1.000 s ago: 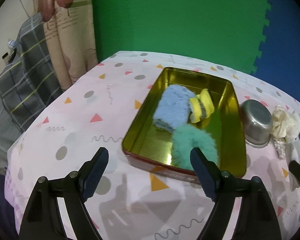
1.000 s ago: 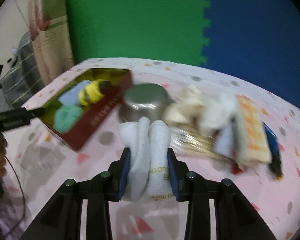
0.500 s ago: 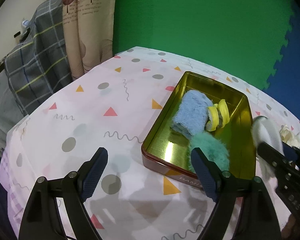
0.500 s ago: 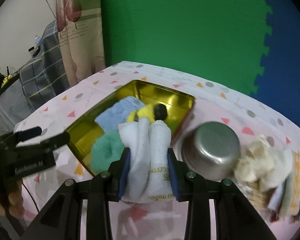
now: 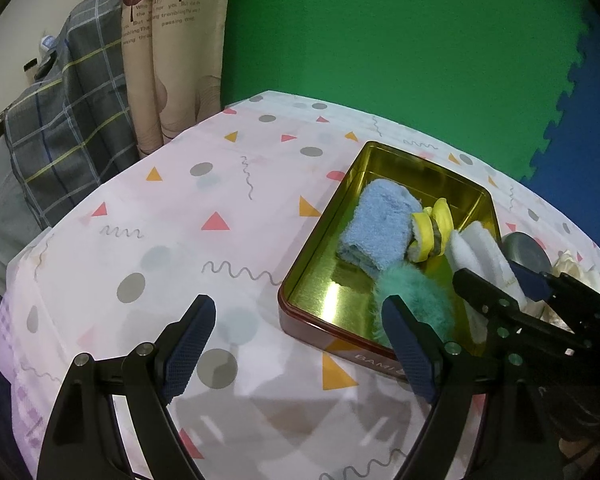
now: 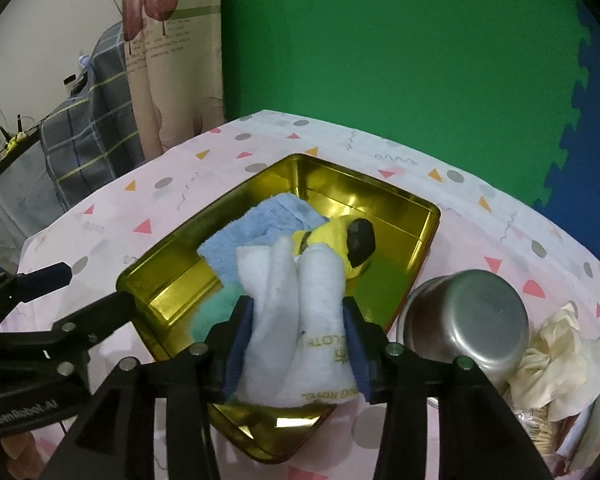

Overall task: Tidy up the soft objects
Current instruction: 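Carry the white towel into the tin box and open the right gripper, then grasp the orange-yellow striped towel with the right gripper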

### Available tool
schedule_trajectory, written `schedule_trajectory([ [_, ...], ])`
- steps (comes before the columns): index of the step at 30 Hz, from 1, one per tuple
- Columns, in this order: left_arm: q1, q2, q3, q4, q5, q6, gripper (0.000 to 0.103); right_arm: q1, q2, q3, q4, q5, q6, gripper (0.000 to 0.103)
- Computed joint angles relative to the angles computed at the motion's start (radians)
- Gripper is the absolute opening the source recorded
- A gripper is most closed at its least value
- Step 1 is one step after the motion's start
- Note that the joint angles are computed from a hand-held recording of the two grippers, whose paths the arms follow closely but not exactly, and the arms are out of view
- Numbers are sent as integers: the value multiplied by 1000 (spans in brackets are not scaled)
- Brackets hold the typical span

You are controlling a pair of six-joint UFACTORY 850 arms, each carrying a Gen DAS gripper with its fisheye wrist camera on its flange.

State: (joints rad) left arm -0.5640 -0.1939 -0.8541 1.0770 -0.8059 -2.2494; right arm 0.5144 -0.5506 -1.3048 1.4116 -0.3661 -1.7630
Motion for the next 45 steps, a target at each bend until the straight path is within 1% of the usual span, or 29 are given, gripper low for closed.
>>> schedule_trajectory([
  [5, 0, -1, -1, 5, 7, 2, 83, -13, -1, 5, 23, -35, -11, 52],
  [10, -2, -6, -6, 5, 8, 13, 83, -24, 20, 32, 79, -34, -64, 56],
  [13, -2, -7, -7, -1, 16, 16, 83, -38, 29, 41, 93, -57, -72, 58],
  [16, -5, -9, -9, 4, 4, 11, 83, -42, 28, 40, 105, -65, -83, 60],
  [18, -7, -9, -8, 9, -4, 6, 83, -40, 24, 35, 101, -65, -70, 60],
  [23, -4, -8, -7, 7, 6, 10, 83, -40, 27, 30, 125, -54, -77, 60],
  [27, -4, -11, -9, 3, 10, 21, 83, -57, 51, 52, 176, -38, -136, 60],
  [31, -6, -14, -12, 4, 9, 30, 83, -102, 75, 73, 213, -42, -162, 60],
  [34, -11, -18, -17, 6, 2, 34, 83, -145, 89, 89, 261, -23, -204, 60],
  [40, -15, -23, -24, 13, -6, 37, 83, -246, 100, 99, 411, 41, -358, 60],
  [43, -21, -27, -28, 26, -14, 39, 84, -292, 88, 87, 486, 85, -432, 60],
  [45, -28, -30, -33, 40, -26, 43, 84, -320, 63, 65, 493, 112, -434, 61],
])
